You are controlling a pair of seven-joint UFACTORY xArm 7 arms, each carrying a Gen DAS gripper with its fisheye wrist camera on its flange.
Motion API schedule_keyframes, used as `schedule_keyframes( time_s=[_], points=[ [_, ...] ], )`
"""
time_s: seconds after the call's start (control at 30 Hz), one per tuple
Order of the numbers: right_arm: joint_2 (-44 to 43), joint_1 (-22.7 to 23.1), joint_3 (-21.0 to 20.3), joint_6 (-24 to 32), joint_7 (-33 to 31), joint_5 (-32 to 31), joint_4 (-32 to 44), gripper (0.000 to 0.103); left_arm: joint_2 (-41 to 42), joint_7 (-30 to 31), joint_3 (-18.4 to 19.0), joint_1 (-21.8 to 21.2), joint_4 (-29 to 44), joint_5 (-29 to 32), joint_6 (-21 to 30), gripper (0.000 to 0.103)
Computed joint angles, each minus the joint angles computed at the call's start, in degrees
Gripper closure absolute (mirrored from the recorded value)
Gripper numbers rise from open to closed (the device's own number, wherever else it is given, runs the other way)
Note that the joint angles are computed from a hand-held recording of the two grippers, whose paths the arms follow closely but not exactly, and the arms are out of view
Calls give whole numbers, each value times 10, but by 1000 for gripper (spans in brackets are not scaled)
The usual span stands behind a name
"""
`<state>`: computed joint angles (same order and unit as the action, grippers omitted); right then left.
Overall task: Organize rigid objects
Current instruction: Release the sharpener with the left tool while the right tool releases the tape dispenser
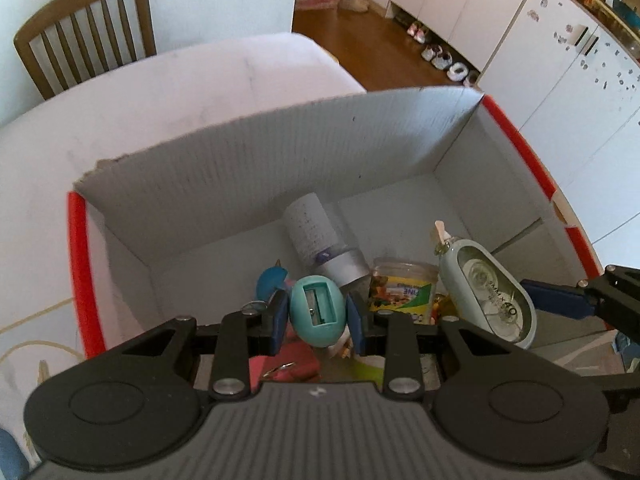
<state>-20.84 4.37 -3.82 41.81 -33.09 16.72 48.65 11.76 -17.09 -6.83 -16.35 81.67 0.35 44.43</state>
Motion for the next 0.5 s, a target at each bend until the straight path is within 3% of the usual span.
schedule_keyframes(
  time_s=[0.5],
  points=[
    [38,-9,11,16,37,-18,26,51,12,5,0,-19,12,43,19,72]
  ],
)
